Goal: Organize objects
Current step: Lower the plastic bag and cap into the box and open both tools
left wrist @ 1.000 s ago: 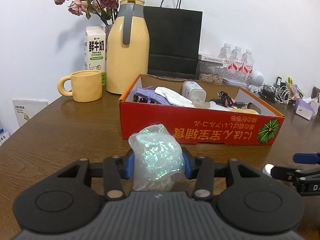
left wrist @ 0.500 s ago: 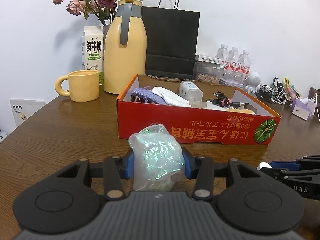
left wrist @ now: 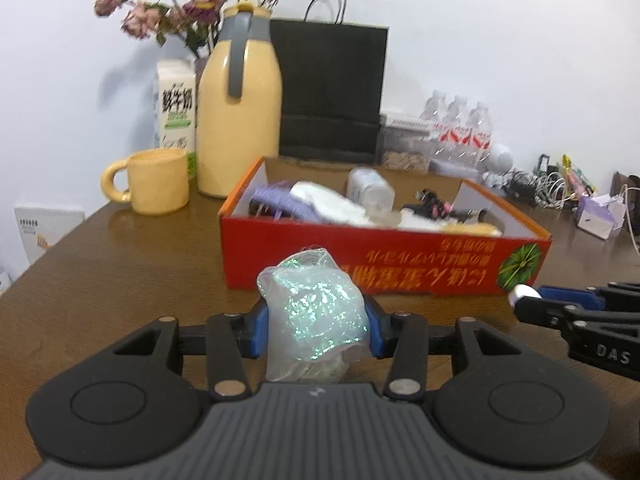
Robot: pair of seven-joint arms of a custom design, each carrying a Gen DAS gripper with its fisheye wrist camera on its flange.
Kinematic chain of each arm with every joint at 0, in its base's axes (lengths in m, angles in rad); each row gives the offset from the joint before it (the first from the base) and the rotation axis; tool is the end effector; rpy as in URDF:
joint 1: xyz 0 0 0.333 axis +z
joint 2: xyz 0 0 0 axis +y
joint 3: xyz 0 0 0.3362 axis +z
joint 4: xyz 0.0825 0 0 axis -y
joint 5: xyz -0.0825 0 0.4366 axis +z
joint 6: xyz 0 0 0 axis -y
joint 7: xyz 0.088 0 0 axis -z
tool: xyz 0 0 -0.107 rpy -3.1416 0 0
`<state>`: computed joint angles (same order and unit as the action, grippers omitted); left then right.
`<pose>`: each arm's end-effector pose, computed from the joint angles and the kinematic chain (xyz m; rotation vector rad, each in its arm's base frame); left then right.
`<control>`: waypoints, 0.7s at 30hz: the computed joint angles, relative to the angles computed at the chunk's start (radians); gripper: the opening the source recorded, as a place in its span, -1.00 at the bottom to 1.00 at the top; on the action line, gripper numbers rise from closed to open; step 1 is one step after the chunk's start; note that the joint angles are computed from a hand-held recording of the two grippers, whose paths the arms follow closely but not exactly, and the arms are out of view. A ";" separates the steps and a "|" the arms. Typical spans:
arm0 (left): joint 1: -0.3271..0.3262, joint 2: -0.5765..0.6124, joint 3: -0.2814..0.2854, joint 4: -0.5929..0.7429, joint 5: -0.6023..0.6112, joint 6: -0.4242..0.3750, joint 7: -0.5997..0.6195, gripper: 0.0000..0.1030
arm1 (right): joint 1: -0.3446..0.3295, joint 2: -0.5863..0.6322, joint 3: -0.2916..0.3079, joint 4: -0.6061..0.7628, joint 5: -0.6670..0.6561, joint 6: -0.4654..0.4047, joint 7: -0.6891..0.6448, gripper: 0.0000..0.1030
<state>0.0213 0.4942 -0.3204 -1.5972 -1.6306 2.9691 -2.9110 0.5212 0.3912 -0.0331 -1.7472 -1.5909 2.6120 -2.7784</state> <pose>0.7473 -0.1214 0.3861 -1.2311 1.9539 -1.2918 0.6352 0.3647 0.3731 -1.4418 1.6630 -1.0037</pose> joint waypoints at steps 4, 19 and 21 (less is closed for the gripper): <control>-0.008 0.003 -0.004 0.036 -0.036 -0.010 0.041 -0.10 | 0.000 0.011 -0.009 0.039 -0.035 -0.004 0.007 -0.49; -0.080 0.187 -0.029 0.325 0.279 0.037 -0.208 -0.10 | -0.003 0.160 -0.084 0.304 -0.008 0.032 -0.087 -0.49; -0.102 0.225 -0.015 0.376 0.354 0.042 -0.280 -0.10 | -0.004 0.187 -0.098 0.343 0.025 0.044 -0.126 -0.49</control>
